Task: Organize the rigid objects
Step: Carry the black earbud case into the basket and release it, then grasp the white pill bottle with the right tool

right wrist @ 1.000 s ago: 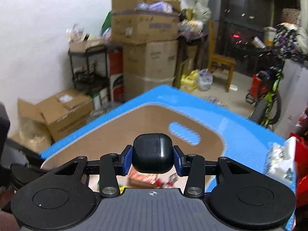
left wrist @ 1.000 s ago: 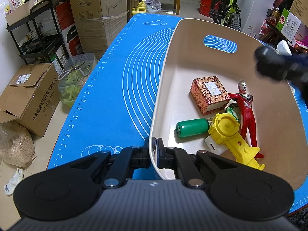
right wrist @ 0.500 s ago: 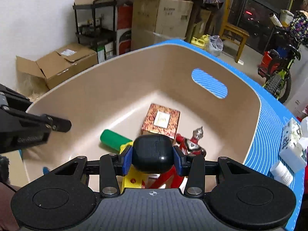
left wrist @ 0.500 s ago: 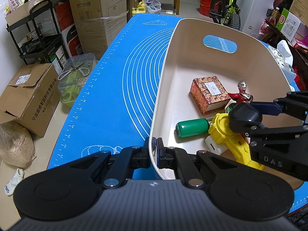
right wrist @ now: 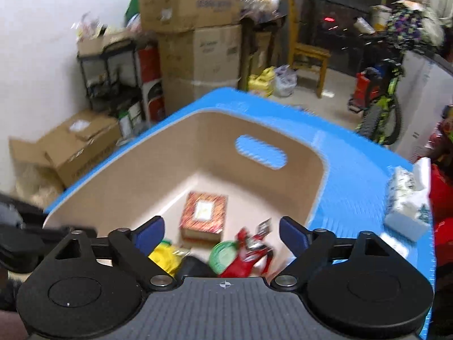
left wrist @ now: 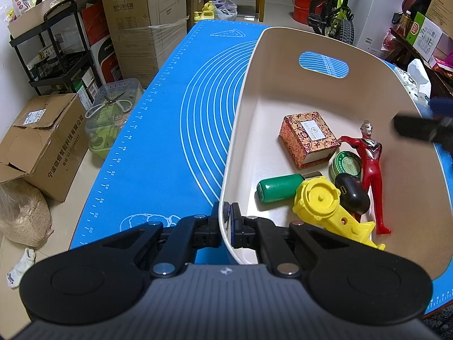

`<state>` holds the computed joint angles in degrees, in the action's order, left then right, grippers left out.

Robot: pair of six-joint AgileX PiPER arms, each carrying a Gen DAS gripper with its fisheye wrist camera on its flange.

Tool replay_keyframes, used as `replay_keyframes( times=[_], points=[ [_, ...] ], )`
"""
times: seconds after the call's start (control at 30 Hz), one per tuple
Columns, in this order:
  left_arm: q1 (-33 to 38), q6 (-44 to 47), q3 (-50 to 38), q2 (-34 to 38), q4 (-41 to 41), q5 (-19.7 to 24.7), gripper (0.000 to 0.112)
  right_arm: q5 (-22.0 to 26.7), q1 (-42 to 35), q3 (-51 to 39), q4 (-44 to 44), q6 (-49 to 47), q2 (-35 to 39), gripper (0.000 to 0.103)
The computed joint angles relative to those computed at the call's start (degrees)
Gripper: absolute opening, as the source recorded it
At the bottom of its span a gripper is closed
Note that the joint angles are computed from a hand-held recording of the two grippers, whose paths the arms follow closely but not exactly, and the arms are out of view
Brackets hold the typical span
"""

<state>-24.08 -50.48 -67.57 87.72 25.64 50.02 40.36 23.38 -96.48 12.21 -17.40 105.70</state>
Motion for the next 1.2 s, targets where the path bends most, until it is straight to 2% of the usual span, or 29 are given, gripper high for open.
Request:
replay_keyframes(
  times=[0.2, 0.4, 0.7, 1.03, 1.2],
  points=[
    [0.01, 0.03, 0.00, -0.01, 0.00, -0.01, 0.007, 0.22, -4.87, -4.07, -3.97, 5.51, 1.62, 0.097],
    [0.03, 0.05, 0.01, -0.02, -0.04, -0.04, 0.007, -3.36, -10.33, -4.25, -7.39, 8.78, 4.97, 0.098],
    [0.04, 0.05, 0.05, 0.02, -0.07, -0.08, 0.007, -0.79, -15.49, -11.84, -14.68, 19.17, 16.39, 0.098],
    [-0.15, 0.07, 0.09, 0.17, -0.01, -0.06, 0.007, 3.62, -18.09, -23.61, -13.55, 24.65, 28.20, 0.098],
    [-0.09, 0.13, 0.10, 0.15, -0.02, -0.06, 0.007, 2.27, -18.41, -27.15, -14.57, 29.25, 32.00, 0.098]
  ],
)
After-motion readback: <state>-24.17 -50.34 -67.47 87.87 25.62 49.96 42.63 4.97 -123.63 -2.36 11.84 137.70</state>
